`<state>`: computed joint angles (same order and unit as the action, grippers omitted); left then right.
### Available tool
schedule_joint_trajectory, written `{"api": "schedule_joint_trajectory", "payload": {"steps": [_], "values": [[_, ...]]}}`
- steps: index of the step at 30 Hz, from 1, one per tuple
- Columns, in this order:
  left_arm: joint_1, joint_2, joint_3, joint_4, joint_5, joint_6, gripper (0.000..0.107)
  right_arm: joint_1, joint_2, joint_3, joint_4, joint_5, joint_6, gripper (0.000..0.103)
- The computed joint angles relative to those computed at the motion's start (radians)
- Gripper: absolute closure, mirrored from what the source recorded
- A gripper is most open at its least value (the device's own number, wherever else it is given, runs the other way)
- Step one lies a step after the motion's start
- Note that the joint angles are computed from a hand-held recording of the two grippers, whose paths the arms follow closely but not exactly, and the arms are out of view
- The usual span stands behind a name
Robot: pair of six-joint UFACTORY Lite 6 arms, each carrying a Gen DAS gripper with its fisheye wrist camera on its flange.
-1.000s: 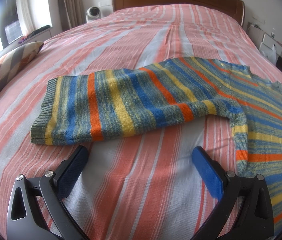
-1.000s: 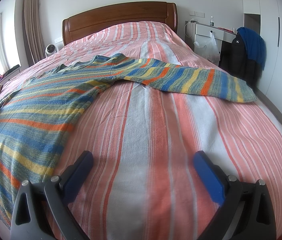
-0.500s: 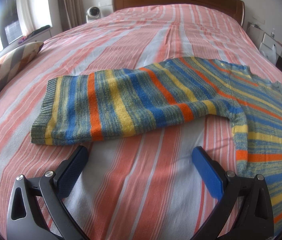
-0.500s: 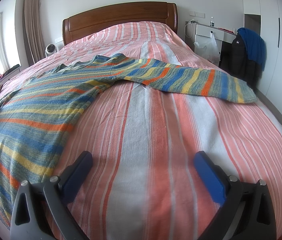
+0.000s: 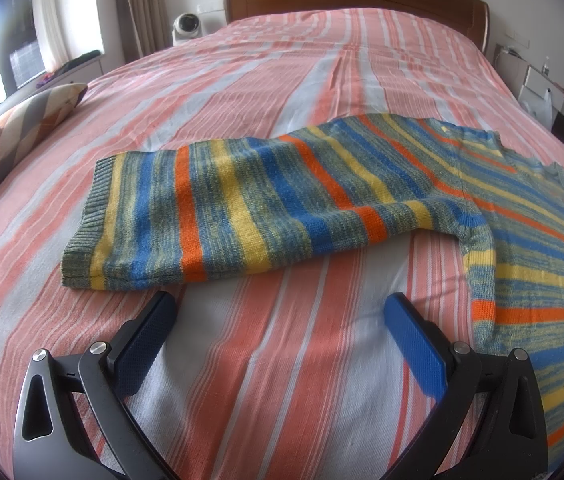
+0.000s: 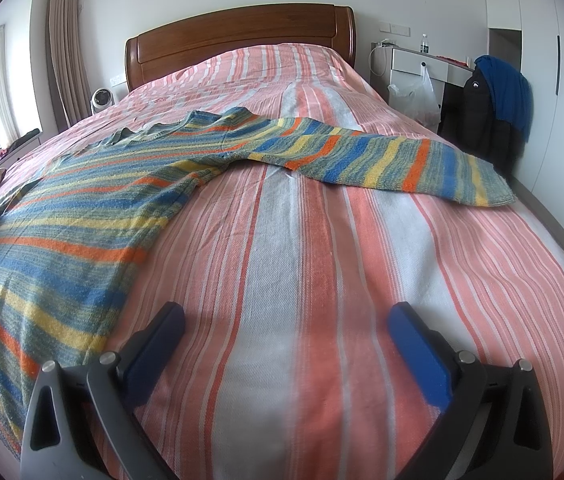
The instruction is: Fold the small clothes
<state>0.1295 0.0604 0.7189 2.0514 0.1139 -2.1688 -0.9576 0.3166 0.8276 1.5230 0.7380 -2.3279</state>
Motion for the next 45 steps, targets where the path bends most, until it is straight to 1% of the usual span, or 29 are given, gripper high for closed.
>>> {"api": "schedule_joint_trajectory", "payload": {"steps": [45], "values": [[0.001, -0.002, -0.003, 0.009, 0.0, -0.008, 0.004, 0.003, -0.002, -0.009, 0.016, 0.0, -0.019, 0.002]]}}
